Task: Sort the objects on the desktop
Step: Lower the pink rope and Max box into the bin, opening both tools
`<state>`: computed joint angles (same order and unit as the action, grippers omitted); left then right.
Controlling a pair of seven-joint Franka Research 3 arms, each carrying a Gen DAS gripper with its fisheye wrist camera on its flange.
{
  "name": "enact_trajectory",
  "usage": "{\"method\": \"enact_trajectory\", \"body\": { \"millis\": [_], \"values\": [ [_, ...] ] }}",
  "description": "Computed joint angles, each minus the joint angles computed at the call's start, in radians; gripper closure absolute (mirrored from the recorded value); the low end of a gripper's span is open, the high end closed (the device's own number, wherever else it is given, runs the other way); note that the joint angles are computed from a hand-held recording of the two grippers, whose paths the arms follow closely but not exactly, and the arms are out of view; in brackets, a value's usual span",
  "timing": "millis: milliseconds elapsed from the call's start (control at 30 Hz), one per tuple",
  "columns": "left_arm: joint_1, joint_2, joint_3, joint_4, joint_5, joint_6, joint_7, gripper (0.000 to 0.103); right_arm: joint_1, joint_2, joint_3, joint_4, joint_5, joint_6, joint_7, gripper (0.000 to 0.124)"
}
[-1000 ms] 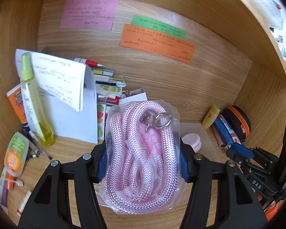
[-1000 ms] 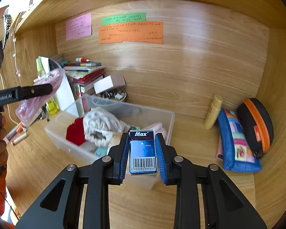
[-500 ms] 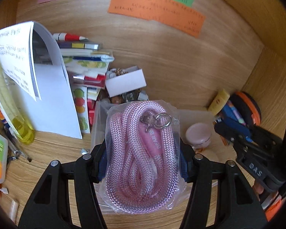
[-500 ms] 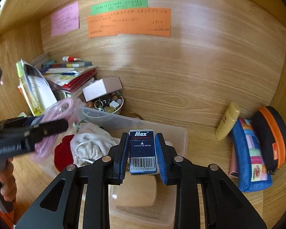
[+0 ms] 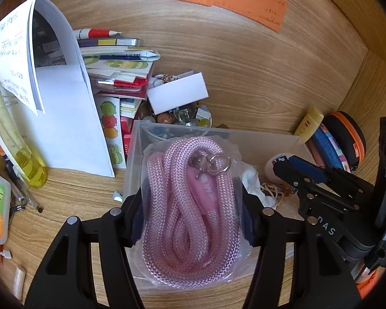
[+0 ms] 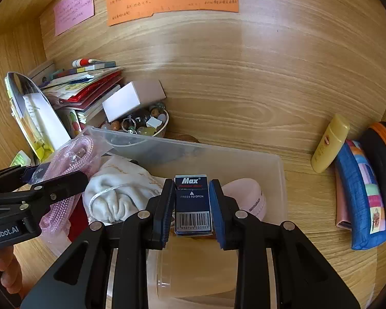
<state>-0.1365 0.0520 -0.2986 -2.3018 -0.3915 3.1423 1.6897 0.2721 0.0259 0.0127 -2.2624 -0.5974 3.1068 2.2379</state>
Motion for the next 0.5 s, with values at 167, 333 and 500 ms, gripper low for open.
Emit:
{"method": "enact_trajectory", "body": {
  "millis": [167, 333, 500],
  "values": [
    [-0.007, -0.009, 0.015, -0.012, 0.07, 0.013, -0.063, 0.038, 0.009, 0.019, -0.002, 0.002, 0.095, -0.006, -0.075, 0.099],
    [0.0, -0.027, 0.0, -0.029, 0.023, 0.049, -0.027, 0.03, 0.016, 0.026, 0.002, -0.005, 0.193, 0.006, -0.152, 0.099],
    [-0.032, -0.04, 0.046, -0.048, 0.131, 0.068, -0.113, 0.028, 0.048, 0.033, -0.029, 0.006, 0.151, -0.013, -0.113, 0.098]
  ]
}}
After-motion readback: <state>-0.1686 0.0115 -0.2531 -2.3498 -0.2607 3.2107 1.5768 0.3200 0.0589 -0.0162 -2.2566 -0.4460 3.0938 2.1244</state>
